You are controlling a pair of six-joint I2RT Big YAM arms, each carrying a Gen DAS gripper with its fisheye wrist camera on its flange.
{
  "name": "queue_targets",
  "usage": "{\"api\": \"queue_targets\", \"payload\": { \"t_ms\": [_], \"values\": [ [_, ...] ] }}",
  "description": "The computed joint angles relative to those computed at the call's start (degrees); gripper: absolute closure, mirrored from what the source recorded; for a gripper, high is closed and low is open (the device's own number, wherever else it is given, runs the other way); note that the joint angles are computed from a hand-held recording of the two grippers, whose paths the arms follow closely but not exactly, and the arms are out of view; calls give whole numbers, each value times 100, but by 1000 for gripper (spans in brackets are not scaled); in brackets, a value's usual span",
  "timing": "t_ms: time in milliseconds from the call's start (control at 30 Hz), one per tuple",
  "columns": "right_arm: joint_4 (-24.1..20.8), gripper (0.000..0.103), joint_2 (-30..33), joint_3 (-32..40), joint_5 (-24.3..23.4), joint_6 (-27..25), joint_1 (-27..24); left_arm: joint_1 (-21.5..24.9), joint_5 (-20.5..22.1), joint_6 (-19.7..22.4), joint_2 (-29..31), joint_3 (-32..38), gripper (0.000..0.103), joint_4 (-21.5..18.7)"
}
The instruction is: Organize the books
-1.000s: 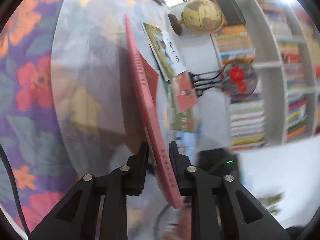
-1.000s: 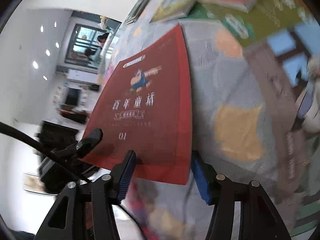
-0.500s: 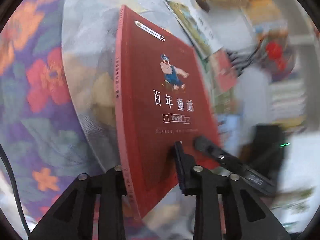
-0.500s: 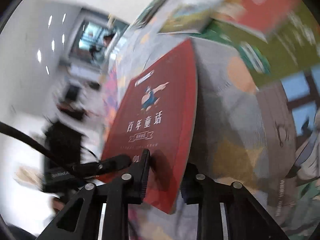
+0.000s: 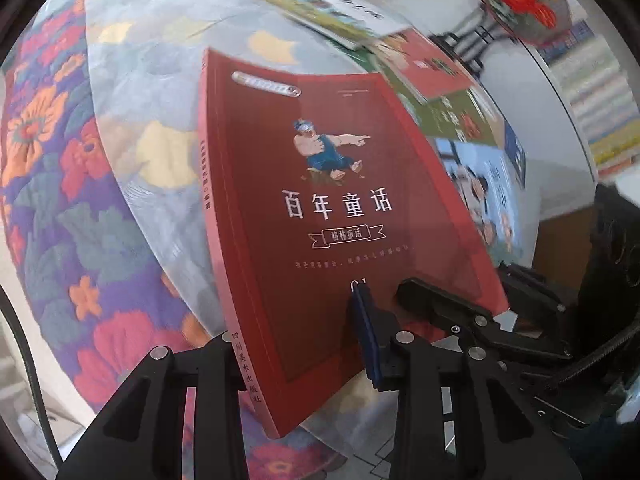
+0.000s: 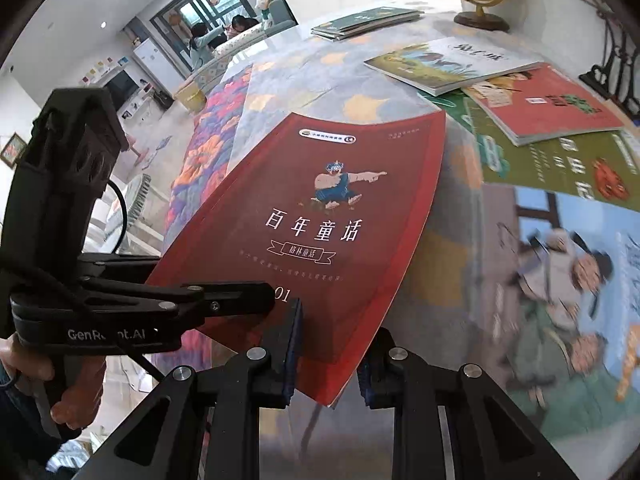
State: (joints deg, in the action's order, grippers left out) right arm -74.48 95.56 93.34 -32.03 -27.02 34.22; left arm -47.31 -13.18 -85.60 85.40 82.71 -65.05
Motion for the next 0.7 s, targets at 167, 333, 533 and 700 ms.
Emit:
{"api": "queue_targets", "payload": {
  "t_ms": [167,333,533,700],
  "values": [
    [391,80,-426,-471,76,-262,-154,-216,-274,265,448,770,71,-721],
    [531,80,-657,-568,58,-187,-163,-261,-314,499,171,633,71,-598],
    [970,80,-1040,-726,442,598,257,-193,-351,1115,-451,189,71,-522],
    [1420,80,-1275,-868,977,1797,893,-76,-270,1677,-1188,-385,71,-602]
  ]
}}
